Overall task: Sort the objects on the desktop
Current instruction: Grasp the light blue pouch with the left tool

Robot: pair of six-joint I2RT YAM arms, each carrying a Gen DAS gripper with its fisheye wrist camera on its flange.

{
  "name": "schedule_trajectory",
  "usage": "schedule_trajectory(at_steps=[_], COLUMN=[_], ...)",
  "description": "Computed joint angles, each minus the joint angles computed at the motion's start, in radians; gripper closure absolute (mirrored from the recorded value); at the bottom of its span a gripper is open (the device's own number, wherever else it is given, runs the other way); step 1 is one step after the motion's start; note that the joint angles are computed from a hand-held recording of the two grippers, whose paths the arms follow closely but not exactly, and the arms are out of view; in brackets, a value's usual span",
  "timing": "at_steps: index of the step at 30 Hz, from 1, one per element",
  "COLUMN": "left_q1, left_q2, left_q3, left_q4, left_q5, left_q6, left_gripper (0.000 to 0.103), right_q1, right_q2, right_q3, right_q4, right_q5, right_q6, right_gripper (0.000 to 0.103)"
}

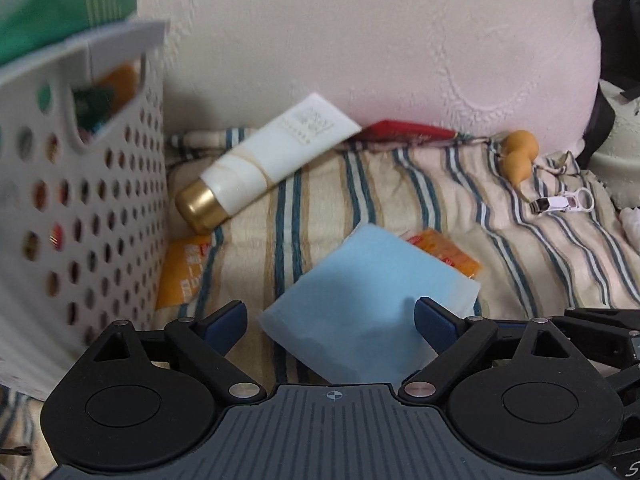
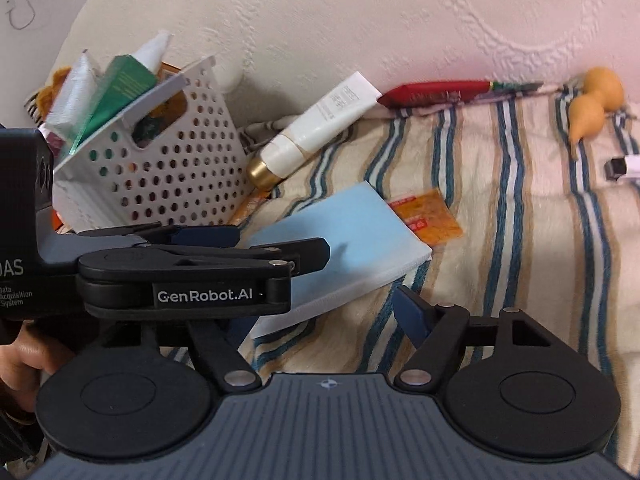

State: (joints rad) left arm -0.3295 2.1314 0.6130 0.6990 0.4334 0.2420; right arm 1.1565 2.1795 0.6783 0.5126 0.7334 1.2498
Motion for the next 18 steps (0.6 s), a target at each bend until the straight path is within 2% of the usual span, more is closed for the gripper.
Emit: schedule_trajectory(at_steps=[2, 7, 10, 12, 14, 16, 18], left_q1=[0.013, 0.017, 0.02, 0.023, 0.016, 0.003, -0.001], left_q2=[0.011, 0.027, 0.011, -0.011, -0.025, -0.04, -0.057], left_q3=[0.028, 0.043, 0.031, 0.03, 0.028, -0.017, -0.041], left_q4=[-0.04, -0.034, -0.037, -0.077, -0.114, -0.075, -0.082], left_q5=[0.026, 0.027, 0.032, 0.045, 0.05, 0.04, 0.055], left_q6=[-0.018, -0.034, -0.039, -0.048, -0.021, 0.04, 0.06], left_gripper=[0.008, 0.022, 0.041, 0.052, 0.057, 0.059, 0.057], right_q1=[-0.007, -0.033, -0.029, -0.02, -0.013, 0.0, 0.014], right_q2=[0.004, 0.013, 0.012, 0.007, 0.0, -0.016, -0.032], right_q3=[-0.002, 0.02, 0.047, 0.041, 0.031, 0.002, -0.011], right_q4=[0.014, -0.005, -0.079, -0.098, -0.108, -0.091, -0.114], right_q5=[-0.001, -0.002, 0.02, 0.037, 0.041, 0.054, 0.064], right_q6=[-0.005, -0.03, -0.002, 0.027, 0.047, 0.082, 0.108], right_gripper=[0.025, 0.027, 0.04, 0.063, 0.076, 0.081, 0.083])
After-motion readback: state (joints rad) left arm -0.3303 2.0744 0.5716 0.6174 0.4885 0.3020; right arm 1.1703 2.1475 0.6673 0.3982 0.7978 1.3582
